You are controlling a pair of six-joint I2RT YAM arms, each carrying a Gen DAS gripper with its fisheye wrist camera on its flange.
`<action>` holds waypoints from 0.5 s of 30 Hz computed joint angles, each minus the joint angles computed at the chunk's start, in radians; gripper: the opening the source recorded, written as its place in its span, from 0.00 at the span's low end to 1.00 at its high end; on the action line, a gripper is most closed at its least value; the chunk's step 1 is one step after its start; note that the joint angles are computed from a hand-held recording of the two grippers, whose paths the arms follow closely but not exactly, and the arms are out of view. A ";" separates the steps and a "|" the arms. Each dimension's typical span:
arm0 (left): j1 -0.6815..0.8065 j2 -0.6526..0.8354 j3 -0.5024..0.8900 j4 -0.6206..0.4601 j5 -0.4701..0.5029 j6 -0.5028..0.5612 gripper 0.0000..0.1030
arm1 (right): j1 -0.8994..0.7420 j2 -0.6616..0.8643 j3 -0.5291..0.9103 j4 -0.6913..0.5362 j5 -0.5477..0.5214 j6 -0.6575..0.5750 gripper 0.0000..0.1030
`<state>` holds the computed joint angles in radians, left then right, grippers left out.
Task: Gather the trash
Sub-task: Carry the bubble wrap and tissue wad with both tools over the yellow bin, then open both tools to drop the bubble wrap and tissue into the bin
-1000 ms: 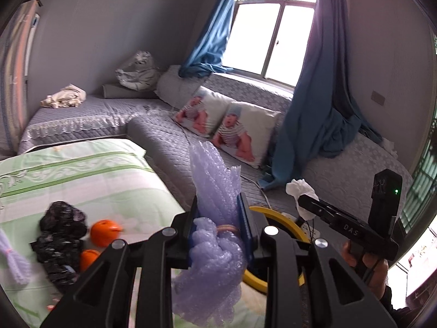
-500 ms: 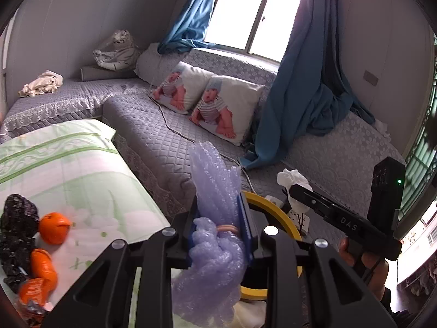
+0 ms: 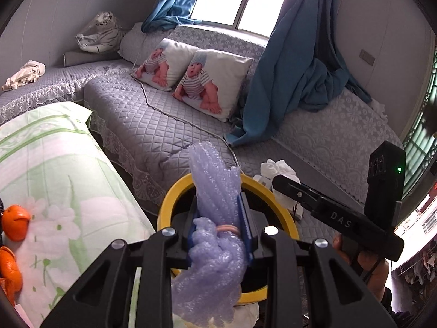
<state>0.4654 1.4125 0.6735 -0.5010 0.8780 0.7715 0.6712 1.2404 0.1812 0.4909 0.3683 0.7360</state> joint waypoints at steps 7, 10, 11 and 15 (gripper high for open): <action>-0.067 0.047 -0.013 0.079 -0.040 -0.074 0.25 | -0.050 0.047 -0.026 0.061 -0.044 0.010 0.37; -0.095 0.056 -0.016 0.104 -0.052 -0.103 0.25 | -0.070 0.066 -0.035 0.086 -0.071 0.013 0.38; -0.099 0.060 -0.016 0.106 -0.053 -0.106 0.25 | -0.075 0.073 -0.036 0.093 -0.078 0.013 0.38; -0.109 0.074 -0.009 0.116 -0.057 -0.131 0.30 | -0.088 0.092 -0.048 0.122 -0.084 0.020 0.41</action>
<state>0.3563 1.4869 0.6647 -0.3853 0.8209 0.6403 0.5833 1.3324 0.1330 0.6124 0.2846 0.7563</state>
